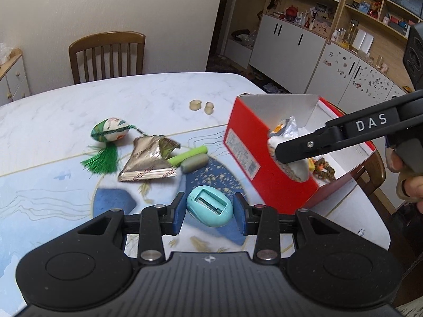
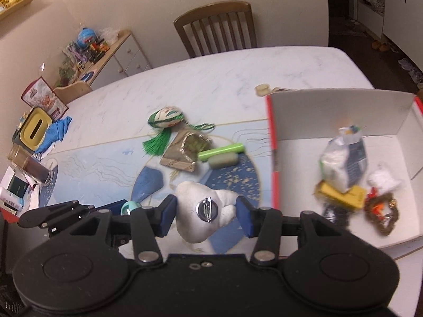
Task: Organize objects
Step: 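Carry the sharpener and the white plush over the shoebox with both tools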
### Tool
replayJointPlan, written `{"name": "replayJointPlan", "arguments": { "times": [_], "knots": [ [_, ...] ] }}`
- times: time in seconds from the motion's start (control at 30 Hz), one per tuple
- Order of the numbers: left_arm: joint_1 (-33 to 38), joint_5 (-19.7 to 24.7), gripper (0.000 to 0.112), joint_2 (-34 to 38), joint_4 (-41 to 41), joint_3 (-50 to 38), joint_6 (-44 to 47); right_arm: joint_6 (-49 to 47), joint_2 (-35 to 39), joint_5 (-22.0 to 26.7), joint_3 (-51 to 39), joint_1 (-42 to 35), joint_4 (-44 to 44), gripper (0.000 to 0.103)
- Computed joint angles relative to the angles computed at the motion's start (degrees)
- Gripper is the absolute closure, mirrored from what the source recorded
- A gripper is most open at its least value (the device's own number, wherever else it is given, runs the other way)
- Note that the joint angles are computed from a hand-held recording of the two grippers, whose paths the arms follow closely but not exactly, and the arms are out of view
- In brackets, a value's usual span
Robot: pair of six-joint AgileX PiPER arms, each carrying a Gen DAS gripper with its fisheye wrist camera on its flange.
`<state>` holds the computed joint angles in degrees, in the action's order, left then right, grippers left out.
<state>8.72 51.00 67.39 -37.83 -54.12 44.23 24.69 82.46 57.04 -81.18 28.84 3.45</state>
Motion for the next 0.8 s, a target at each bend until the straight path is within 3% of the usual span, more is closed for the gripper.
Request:
{"name": "replayJointPlan", "arguments": {
  "times": [0.43,0.8],
  "knots": [
    [-23.2,-6.8,0.074,3.6,15.7,-6.7,-25.3,-19.4,-8.1,1.5,6.0,-23.4,11.6,0.055],
    [-38.4,-8.9,0.074,13.1,28.0,-15.6,-41.4,-35.8,-6.6,4.2,6.9,-40.7,20.3,0.054]
  ]
}}
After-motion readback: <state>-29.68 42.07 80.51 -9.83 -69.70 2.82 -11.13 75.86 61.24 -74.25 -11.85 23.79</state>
